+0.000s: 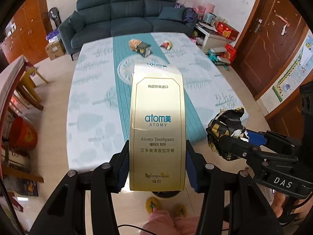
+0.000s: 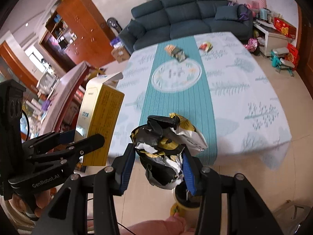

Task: Collect trash
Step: 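Carry the toothpaste box and wrapper down over the trash bin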

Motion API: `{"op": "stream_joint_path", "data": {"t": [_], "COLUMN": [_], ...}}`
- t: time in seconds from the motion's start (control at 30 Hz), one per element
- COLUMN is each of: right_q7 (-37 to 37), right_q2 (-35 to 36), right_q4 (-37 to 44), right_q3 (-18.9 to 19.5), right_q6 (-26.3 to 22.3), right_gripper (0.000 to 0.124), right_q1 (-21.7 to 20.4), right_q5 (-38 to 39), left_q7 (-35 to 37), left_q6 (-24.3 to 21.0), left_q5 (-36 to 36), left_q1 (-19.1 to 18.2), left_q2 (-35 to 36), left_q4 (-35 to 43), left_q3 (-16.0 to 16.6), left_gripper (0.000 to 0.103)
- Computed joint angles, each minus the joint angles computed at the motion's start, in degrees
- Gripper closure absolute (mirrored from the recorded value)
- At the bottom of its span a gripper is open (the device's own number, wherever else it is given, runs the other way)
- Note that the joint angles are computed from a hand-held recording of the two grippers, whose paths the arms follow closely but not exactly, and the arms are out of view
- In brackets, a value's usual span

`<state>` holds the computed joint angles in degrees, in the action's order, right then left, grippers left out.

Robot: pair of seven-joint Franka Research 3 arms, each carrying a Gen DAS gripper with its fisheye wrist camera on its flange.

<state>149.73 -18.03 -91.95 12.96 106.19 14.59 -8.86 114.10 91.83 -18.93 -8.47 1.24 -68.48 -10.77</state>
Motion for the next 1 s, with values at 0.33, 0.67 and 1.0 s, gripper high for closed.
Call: {"op": "stream_joint_path", "data": {"t": [0.33, 0.67, 1.0], "right_q7": [0.7, 4.2, 8.8], "right_q2": [-10.8, -19.3, -12.5], "right_q4": [-17.7, -43.0, -62.3], "right_q3": [0.5, 1.9, 3.1], "right_q6": [4.9, 16.4, 38.5], "right_gripper": [0.078, 0.078, 0.074], "right_q1": [2.0, 4.0, 6.5], "right_q5": [9.1, 21.4, 24.9], "left_q7": [-3.2, -2.7, 1.0], "left_q6": [5.0, 14.0, 34.3], "left_q5": [2.2, 4.4, 1.7], "left_q1": [-2.1, -6.3, -8.2], "left_q2": [-17.1, -24.4, -15.1], "left_q4": [-28.4, -52.6, -67.3], "left_q3": [2.0, 3.3, 2.3], "left_gripper": [0.055, 0.054, 0.054]}}
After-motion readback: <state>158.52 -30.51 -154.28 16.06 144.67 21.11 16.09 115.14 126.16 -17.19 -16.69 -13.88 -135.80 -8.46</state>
